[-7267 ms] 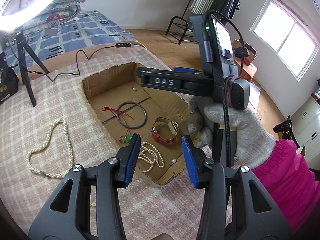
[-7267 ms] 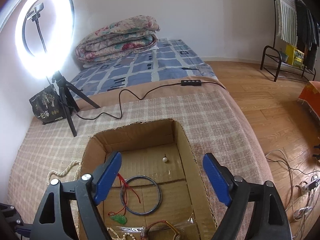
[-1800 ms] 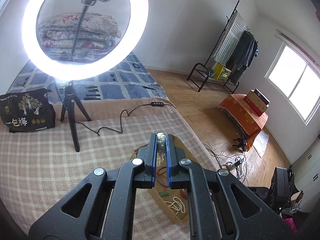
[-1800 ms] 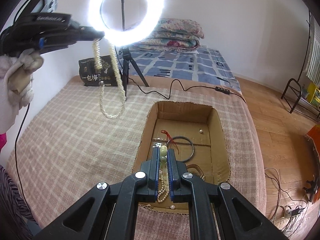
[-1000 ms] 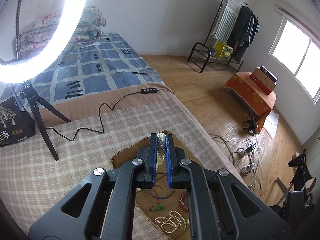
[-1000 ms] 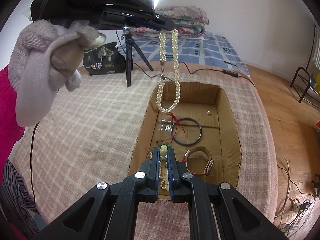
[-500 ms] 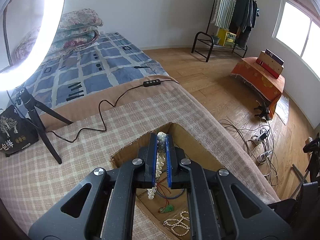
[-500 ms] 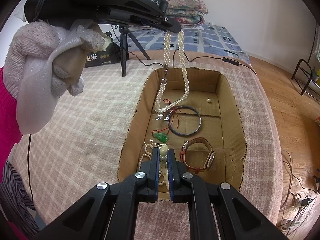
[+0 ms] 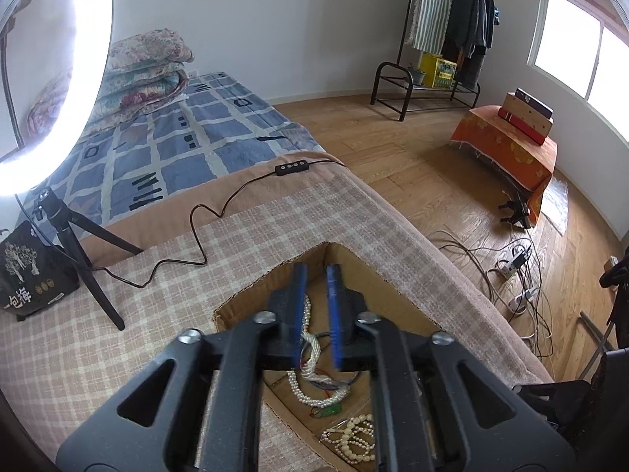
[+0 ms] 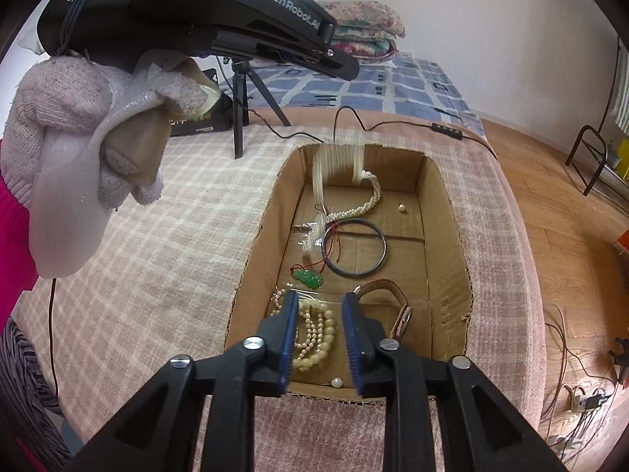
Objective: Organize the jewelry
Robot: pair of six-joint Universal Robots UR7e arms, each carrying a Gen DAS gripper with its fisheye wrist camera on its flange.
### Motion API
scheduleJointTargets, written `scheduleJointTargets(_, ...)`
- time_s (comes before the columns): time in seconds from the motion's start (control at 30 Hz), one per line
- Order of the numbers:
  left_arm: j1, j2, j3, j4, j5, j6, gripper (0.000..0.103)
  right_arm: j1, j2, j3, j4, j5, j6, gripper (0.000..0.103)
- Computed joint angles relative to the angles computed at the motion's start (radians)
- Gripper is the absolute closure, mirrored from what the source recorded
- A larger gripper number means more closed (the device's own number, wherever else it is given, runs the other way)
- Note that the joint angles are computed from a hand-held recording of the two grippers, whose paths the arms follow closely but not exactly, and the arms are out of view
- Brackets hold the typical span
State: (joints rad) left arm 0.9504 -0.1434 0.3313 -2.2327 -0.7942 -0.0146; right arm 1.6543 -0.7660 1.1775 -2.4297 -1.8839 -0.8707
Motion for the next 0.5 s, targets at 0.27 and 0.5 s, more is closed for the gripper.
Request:
scheduleJointTargets(0.27,-0.010,-0.039,0.087,-0.092,0.029,0.031,0.028,0.018,-0.010,0.065,-0.156,-0.027,-0.067,0.015)
scheduleJointTargets(0.5,-0.021,-0.077,0.158,-0.124,0.056,0.030,0.025,0.030,-0.003,0.066,-0.224,-0.065,-0.044,0.009)
